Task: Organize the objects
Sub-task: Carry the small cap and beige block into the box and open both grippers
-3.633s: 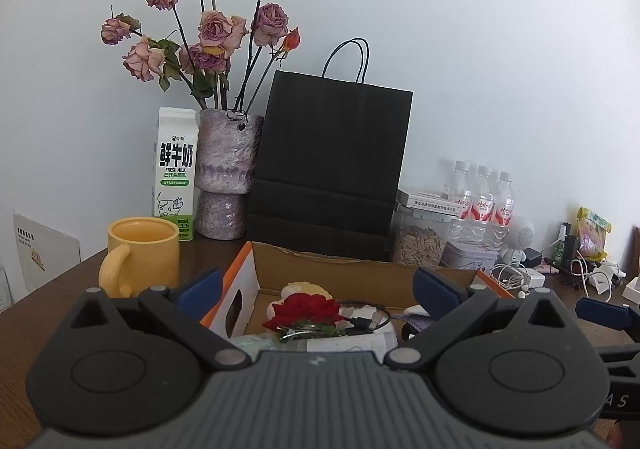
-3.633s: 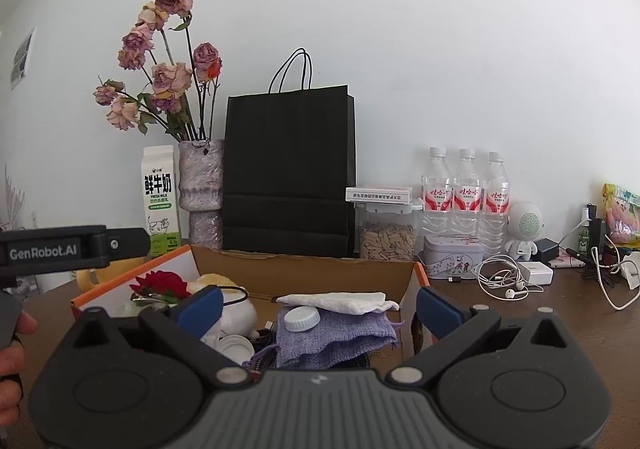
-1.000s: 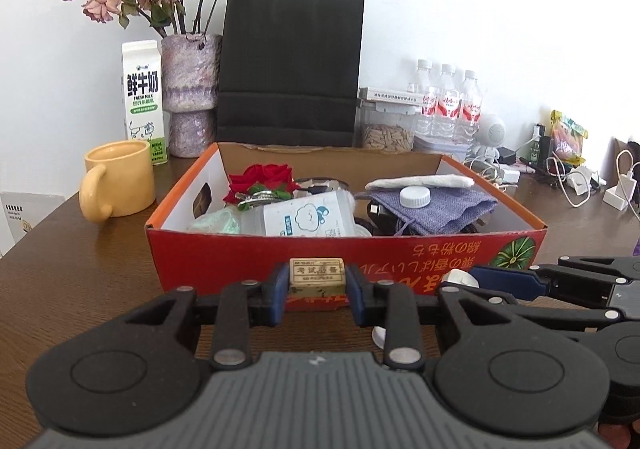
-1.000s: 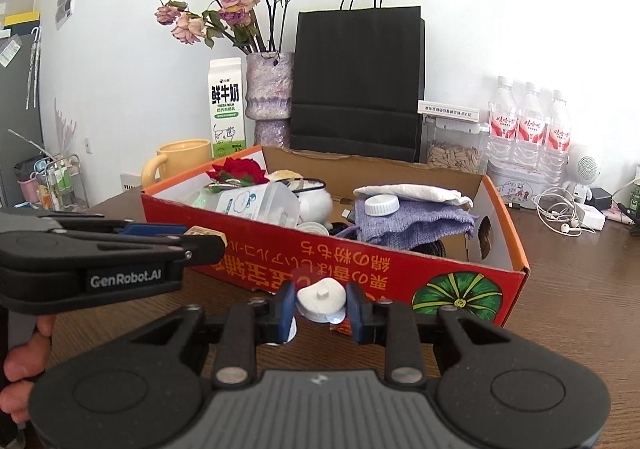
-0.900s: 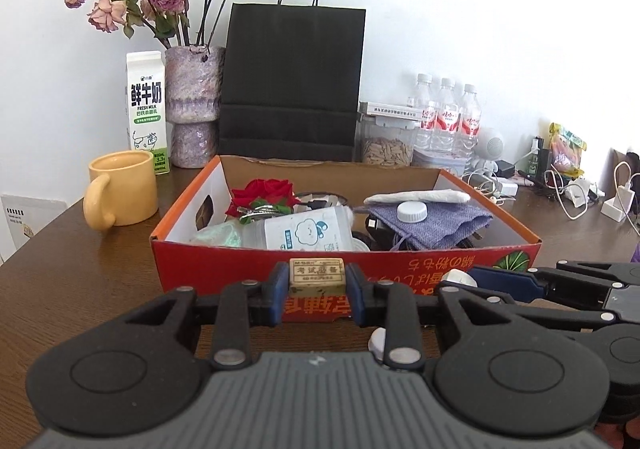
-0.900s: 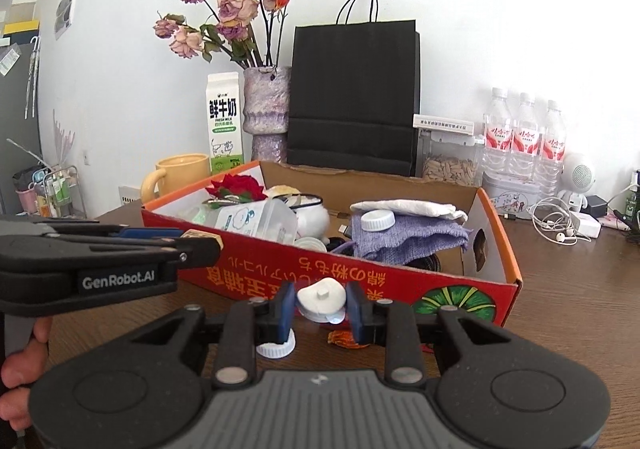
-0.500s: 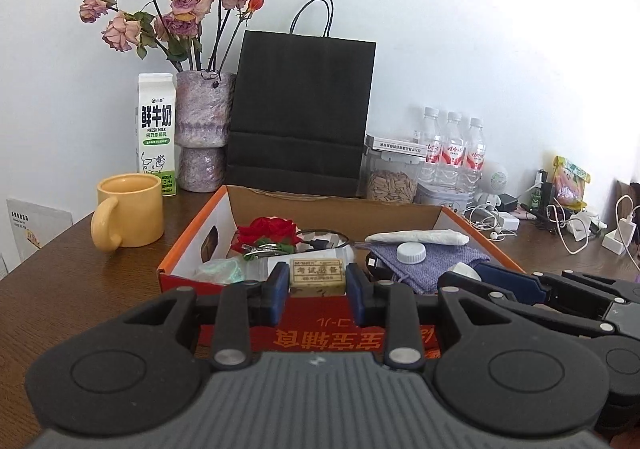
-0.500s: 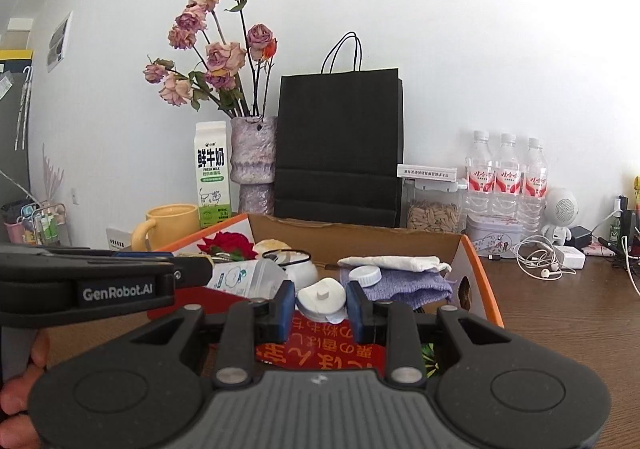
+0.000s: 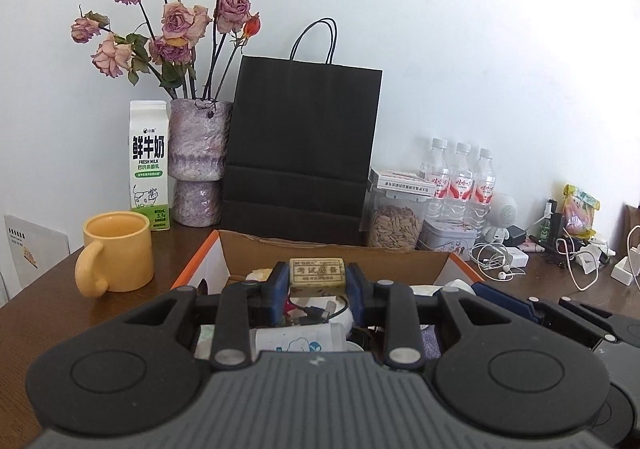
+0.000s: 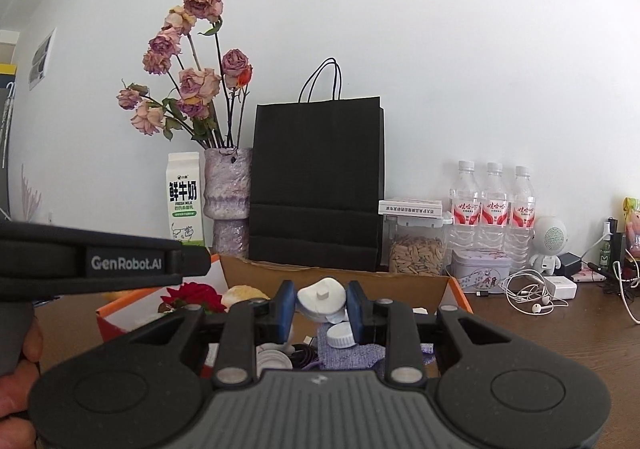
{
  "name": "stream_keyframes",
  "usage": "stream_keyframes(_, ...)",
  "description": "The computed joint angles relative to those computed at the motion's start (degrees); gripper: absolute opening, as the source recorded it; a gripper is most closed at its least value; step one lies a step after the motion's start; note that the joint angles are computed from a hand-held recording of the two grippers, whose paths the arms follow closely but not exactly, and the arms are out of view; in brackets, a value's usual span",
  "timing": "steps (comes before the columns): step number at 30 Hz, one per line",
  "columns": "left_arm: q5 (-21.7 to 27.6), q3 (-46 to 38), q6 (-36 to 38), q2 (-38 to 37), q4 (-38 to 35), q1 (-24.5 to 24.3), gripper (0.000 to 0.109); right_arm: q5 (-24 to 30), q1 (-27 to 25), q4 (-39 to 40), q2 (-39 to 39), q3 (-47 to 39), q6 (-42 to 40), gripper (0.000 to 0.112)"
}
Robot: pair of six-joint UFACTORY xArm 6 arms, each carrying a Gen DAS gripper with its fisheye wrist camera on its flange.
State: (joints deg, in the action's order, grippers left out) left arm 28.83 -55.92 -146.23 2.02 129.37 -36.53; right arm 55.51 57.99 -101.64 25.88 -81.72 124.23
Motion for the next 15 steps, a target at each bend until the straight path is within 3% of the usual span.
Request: stream_keyframes(15,0.08,-9.38,-0.19,9.47,0.03,2.50,0.032,-0.50,-3.90,-1.76,5.18,-6.09,1.30,0.026)
